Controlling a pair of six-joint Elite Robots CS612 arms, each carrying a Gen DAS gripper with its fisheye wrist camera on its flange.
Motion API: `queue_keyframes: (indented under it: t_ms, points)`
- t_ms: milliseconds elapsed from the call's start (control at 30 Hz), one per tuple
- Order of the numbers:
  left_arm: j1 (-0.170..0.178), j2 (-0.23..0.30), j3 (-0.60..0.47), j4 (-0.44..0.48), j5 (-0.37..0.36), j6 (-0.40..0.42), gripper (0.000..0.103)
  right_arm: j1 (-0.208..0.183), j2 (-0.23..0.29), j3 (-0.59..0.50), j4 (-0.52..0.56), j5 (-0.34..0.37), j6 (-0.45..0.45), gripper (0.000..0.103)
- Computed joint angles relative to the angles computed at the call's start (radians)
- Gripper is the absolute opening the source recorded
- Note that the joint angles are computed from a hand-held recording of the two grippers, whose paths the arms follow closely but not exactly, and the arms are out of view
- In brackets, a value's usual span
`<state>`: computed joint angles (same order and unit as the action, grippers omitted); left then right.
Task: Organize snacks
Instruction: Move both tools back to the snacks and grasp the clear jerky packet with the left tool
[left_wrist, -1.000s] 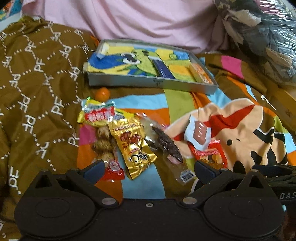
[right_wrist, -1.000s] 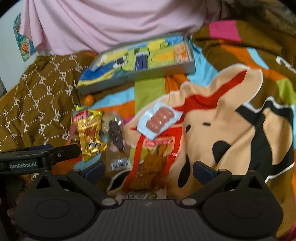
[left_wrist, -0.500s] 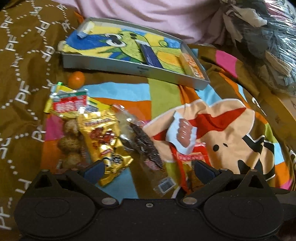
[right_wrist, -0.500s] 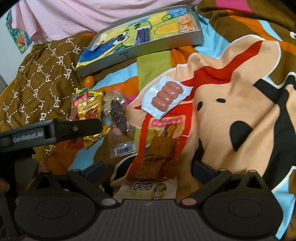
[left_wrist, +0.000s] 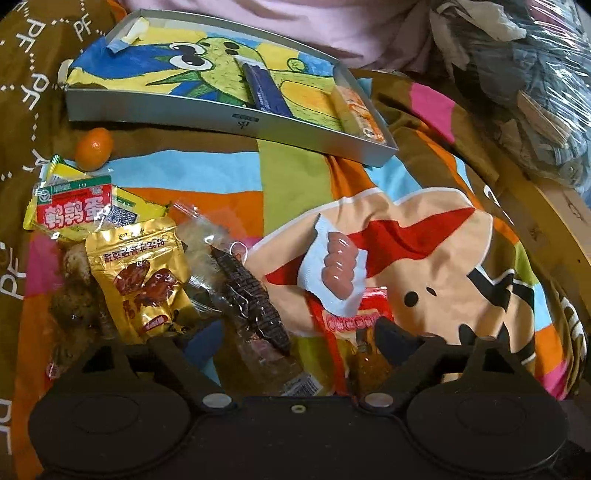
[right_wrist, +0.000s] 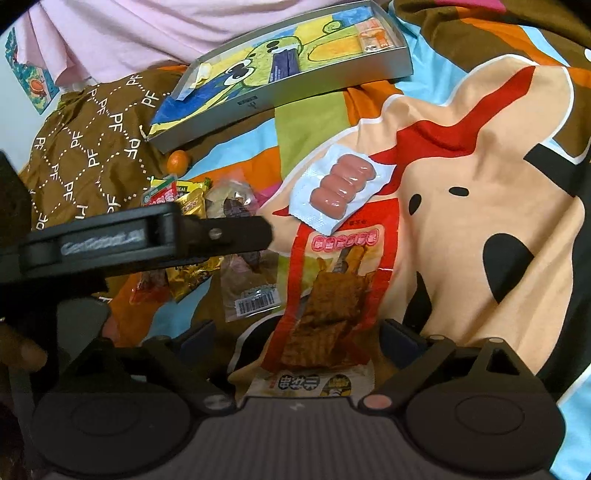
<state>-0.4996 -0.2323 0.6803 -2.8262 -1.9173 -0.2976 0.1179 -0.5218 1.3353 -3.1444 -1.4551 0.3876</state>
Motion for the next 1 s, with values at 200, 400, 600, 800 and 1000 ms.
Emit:
queue_keyframes:
  t_ms: [200,400,600,800,1000]
  points:
    - [0.004,0.026,-0.037,0.016,-0.007,-0.059,0.072,0.001,0.001,0.001,-0.01,-0.013,0.012,0.087]
    - [0.0,0.043,-0.059,0.021,0.054,-0.123,0.066,0.002,0.001,0.006,-0.034,-0.038,0.03,0.076]
    - [-0.003,0.06,-0.092,0.037,0.089,-0.163,0.05,-0.003,0.005,-0.001,-0.022,-0.031,0.063,0.071]
    - [-0.002,0.067,-0.102,0.042,0.083,-0.2,0.035,-0.012,0.015,-0.012,-0.019,0.001,0.123,0.071]
    - [-0.006,0.054,-0.096,0.081,0.098,-0.194,0.026,-0.011,0.013,-0.001,-0.05,-0.021,0.147,0.053]
